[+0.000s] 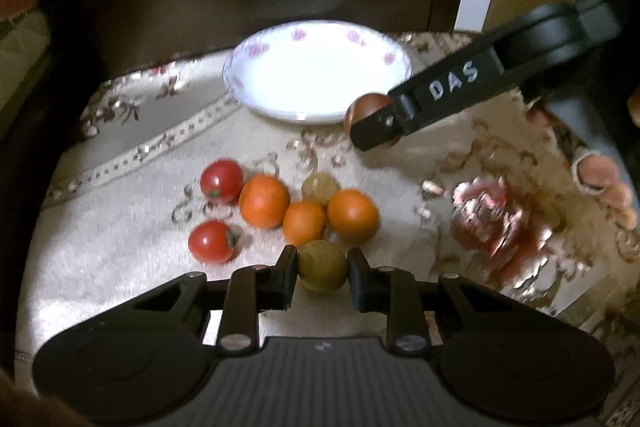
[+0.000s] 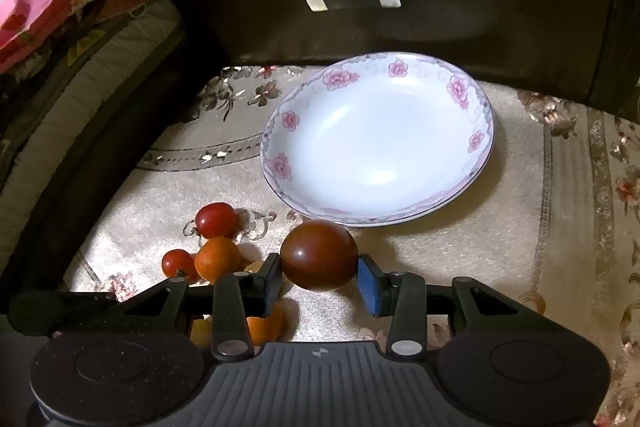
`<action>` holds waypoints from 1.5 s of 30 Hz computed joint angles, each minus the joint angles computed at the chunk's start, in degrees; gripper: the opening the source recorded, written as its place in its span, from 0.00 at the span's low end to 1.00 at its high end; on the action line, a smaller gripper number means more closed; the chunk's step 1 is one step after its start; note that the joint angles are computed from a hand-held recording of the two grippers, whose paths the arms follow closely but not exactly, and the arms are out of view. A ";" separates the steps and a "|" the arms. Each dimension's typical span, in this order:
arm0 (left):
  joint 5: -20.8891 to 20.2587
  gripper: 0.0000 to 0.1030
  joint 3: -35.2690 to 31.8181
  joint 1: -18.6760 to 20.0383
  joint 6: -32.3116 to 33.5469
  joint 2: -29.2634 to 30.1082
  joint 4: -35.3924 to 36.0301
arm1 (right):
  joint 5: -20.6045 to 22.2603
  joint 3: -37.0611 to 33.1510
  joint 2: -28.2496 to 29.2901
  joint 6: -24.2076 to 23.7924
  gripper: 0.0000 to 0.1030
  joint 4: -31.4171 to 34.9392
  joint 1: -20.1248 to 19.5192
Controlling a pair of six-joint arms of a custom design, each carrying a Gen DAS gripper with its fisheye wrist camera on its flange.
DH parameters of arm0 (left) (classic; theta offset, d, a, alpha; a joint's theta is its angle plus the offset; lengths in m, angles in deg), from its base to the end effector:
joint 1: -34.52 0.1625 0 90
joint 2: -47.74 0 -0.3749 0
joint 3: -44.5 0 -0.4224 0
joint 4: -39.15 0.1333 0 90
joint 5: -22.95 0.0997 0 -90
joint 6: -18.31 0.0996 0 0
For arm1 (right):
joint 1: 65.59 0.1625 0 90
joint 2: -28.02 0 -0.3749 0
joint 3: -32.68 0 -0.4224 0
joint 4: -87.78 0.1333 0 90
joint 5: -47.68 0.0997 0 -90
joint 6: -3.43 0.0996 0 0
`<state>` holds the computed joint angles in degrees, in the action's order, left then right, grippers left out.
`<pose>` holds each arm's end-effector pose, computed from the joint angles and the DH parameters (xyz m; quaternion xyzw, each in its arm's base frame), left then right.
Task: Organize fruits
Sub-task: 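Carry both fruits onto the white plate and open both grippers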
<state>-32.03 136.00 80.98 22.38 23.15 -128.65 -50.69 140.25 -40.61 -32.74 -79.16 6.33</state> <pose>-0.2889 -0.5805 -0.1313 0.3571 0.8801 -0.1863 0.2514 -0.0746 -0.6114 0.2299 0.1248 -0.9350 0.2575 0.2095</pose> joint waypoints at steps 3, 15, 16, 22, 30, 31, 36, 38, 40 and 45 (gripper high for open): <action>-0.70 0.32 -0.60 -0.21 0.79 -0.07 -1.61 | 0.70 0.41 -0.65 -0.30 0.35 -0.72 0.01; -0.13 0.32 -13.85 1.87 3.80 6.53 -2.66 | 0.77 -0.97 1.02 -3.10 0.35 -5.98 0.71; -0.22 0.32 -14.98 2.05 4.29 7.19 -2.68 | 0.79 -1.14 1.23 -3.61 0.35 -6.68 0.74; -0.87 0.32 -19.99 2.73 5.55 10.40 -1.47 | -0.33 -4.12 3.22 -3.26 0.36 -6.52 0.34; -0.71 0.32 -22.09 3.30 5.53 11.90 -0.73 | -1.91 -5.60 5.04 -4.57 0.37 -8.10 0.09; -0.47 0.32 -22.27 3.36 5.32 11.97 -0.54 | -1.78 -5.68 5.09 -4.37 0.39 -8.07 0.03; 0.06 0.34 -22.80 3.50 4.20 12.14 0.61 | -0.86 -5.59 4.93 -4.06 0.40 -7.72 -0.15; 0.17 0.34 -22.87 3.49 4.01 12.14 0.71 | -0.62 -5.42 4.86 -4.31 0.40 -7.94 -0.14; 0.08 0.35 -22.82 3.45 3.69 11.98 0.80 | -0.32 -5.12 4.71 -4.77 0.40 -8.62 -0.15; 0.12 0.37 -21.84 3.25 3.31 11.23 0.15 | -0.12 -4.95 4.46 -4.11 0.40 -8.98 -0.09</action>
